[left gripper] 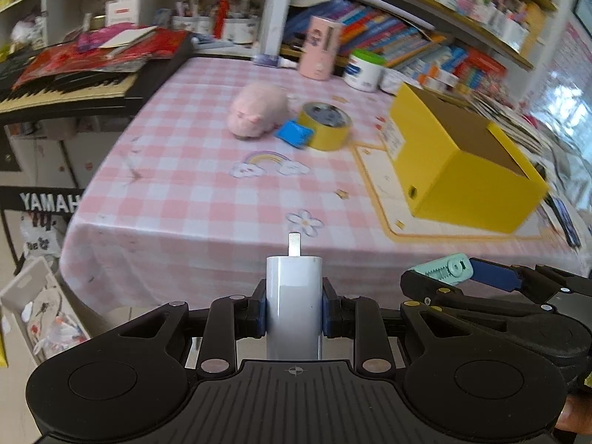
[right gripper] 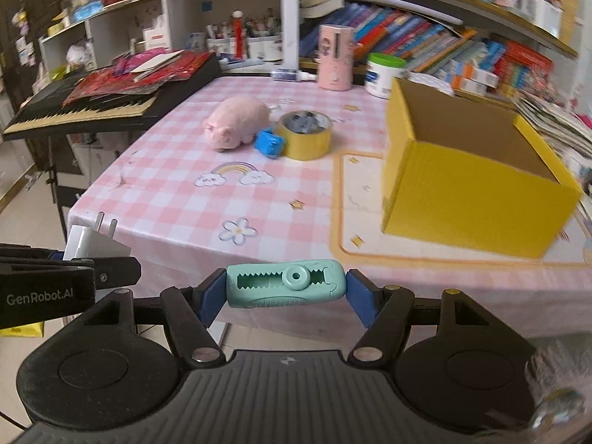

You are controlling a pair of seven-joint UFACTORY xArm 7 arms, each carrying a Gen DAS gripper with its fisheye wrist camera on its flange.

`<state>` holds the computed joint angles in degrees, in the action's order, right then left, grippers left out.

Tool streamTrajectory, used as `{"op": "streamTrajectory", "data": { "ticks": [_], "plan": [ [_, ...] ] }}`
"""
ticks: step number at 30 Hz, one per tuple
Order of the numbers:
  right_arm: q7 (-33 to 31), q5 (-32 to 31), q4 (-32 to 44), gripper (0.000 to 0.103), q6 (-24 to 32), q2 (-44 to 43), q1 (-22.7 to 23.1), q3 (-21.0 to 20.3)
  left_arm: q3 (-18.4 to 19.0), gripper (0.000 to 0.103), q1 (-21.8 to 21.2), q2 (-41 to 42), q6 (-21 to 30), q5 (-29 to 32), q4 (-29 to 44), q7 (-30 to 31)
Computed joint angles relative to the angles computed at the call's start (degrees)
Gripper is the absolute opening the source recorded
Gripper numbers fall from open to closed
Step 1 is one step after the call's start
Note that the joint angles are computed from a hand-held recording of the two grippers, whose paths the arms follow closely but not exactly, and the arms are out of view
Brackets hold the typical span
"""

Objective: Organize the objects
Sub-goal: 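Carry the green clip and white plug over the yellow box with both grippers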

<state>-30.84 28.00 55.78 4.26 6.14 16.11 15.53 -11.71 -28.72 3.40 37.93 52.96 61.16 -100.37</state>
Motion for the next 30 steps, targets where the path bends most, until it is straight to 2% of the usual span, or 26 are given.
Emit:
{"op": "streamTrajectory", "data": {
  "ticks": [4,8,12,15,18,25,30],
  "plan": [
    [5.32,-2.80,-4.53,0.067,-1.58,-3.06,0.70,-2.41,-0.09,0.024,-0.68,2.37,-2.11,-0.62,2.25,3.27],
    [13.35,-9.27,-8.29,0.067,-2.99,-5.70,0.98,-5.25,0.62,0.024,-2.08,5.08,-4.22,-1.21,5.08,7.06],
    [25.64,-20.66,-10.98,0.067,-3.41,-7.64,-0.82,-7.20,1.73,0.024,-3.69,8.37,-6.39,-2.67,8.81,12.18],
    [35.30,-29.78,-12.40,0.067,-3.12,-8.91,-3.80,-7.39,2.67,0.025,-5.07,11.21,-7.90,-4.59,12.09,16.72],
    [40.89,-34.82,-13.41,0.067,-2.46,-9.91,-6.07,-7.70,3.74,0.024,-6.44,13.67,-9.04,-7.01,15.04,21.03],
    [47.45,-40.91,-13.82,0.067,-1.46,-10.52,-9.59,-8.30,6.08,0.025,-9.12,19.20,-10.31,-13.09,21.91,29.55],
    [46.19,-39.14,-12.22,0.067,-0.61,-9.08,-9.29,-9.89,8.40,0.025,-10.97,21.38,-10.24,-15.32,25.24,32.75]
  ]
}}
